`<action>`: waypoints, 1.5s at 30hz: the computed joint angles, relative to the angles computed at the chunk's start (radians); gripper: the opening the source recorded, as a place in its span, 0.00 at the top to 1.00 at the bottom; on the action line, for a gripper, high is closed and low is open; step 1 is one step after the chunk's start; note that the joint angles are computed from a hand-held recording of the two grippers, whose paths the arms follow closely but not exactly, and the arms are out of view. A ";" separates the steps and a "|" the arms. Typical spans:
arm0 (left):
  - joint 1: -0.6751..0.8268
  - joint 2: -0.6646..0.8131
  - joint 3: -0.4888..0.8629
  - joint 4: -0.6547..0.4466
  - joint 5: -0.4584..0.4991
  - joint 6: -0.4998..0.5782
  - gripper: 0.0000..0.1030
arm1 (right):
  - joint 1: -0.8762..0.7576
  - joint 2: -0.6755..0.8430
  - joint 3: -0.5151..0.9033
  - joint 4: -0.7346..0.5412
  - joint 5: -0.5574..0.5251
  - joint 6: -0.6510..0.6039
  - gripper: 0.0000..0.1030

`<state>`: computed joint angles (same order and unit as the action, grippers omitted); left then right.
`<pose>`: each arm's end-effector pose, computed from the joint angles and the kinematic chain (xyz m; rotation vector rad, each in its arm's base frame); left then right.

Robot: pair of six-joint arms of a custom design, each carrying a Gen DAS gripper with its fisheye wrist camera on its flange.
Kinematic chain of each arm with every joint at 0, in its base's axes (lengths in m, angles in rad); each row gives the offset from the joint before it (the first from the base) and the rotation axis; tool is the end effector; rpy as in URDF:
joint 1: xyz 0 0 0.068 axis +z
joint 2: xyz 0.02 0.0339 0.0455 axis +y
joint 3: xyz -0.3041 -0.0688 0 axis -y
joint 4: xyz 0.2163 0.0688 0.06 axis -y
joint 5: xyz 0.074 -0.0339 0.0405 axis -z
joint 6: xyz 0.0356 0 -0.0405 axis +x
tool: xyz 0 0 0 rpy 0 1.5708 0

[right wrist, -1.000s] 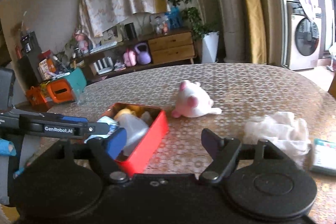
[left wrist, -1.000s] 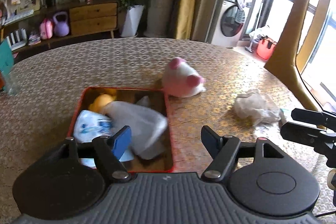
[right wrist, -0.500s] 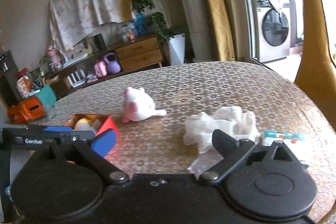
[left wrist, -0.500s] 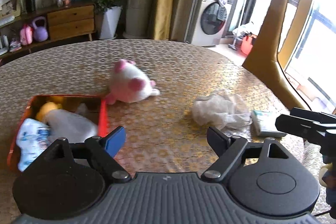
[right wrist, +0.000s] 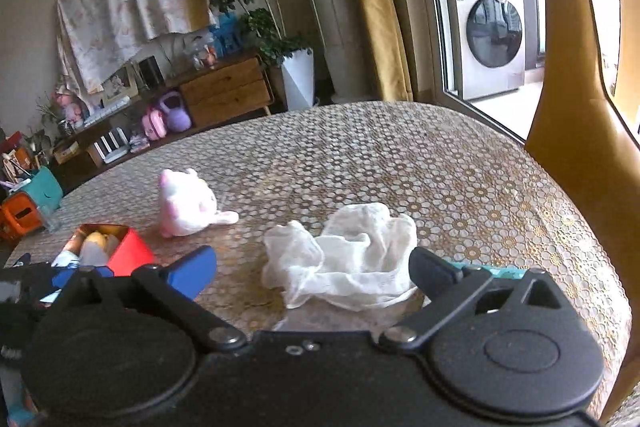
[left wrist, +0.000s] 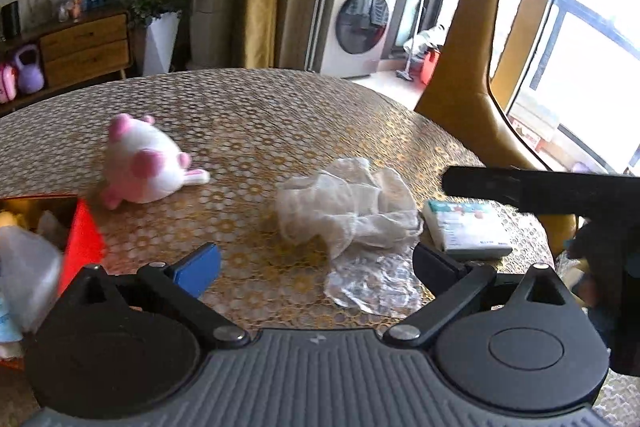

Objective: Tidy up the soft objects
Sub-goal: 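Move both open tools away from the tin toward the white mesh cloth, then grasp the clear plastic bag with the left tool while the right tool grasps the mesh cloth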

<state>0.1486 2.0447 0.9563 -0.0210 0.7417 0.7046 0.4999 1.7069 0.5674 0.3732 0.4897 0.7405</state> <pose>0.3565 0.0291 0.1305 0.8555 2.2118 -0.6065 0.2556 0.1205 0.1703 0.5004 2.1743 0.0975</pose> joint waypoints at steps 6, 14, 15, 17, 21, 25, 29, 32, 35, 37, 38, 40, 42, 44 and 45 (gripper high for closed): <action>-0.092 0.041 -0.027 0.055 -0.058 -0.062 0.00 | -0.115 0.103 0.026 0.053 -0.117 -0.076 0.00; -0.189 0.113 -0.085 0.229 -0.129 -0.144 0.00 | -0.238 0.267 0.140 0.027 -0.275 -0.201 0.00; -0.202 0.122 -0.093 0.250 -0.138 -0.147 0.00 | -0.245 0.285 0.156 0.020 -0.291 -0.210 0.00; -0.225 0.139 -0.102 0.281 -0.155 -0.147 0.00 | -0.254 0.321 0.182 0.014 -0.309 -0.216 0.00; -0.258 0.179 -0.103 0.306 -0.170 -0.131 0.00 | -0.273 0.373 0.216 0.017 -0.346 -0.225 0.00; -0.282 0.209 -0.099 0.319 -0.177 -0.122 0.00 | -0.288 0.412 0.249 0.004 -0.379 -0.244 0.00; -0.291 0.236 -0.088 0.328 -0.176 -0.121 0.00 | -0.287 0.449 0.288 -0.035 -0.377 -0.286 0.00; -0.304 0.246 -0.104 0.369 -0.201 -0.115 0.00 | -0.290 0.467 0.322 -0.084 -0.390 -0.328 0.01; -0.312 0.256 -0.112 0.390 -0.211 -0.108 0.00 | -0.282 0.481 0.342 -0.107 -0.374 -0.357 0.03; -0.319 0.262 -0.115 0.402 -0.226 -0.108 0.01 | -0.280 0.483 0.338 -0.100 -0.369 -0.372 0.03; -0.320 0.265 -0.113 0.403 -0.232 -0.109 0.01 | -0.277 0.484 0.336 -0.098 -0.364 -0.380 0.04; -0.321 0.271 -0.112 0.405 -0.237 -0.115 0.03 | -0.275 0.482 0.334 -0.097 -0.353 -0.394 0.07; -0.327 0.268 -0.136 0.445 -0.249 -0.109 0.05 | -0.272 0.481 0.331 -0.093 -0.340 -0.407 0.10; -0.333 0.265 -0.157 0.481 -0.265 -0.101 0.12 | -0.271 0.481 0.326 -0.085 -0.332 -0.418 0.14; -0.336 0.262 -0.170 0.503 -0.272 -0.097 0.16 | -0.270 0.481 0.325 -0.081 -0.331 -0.421 0.15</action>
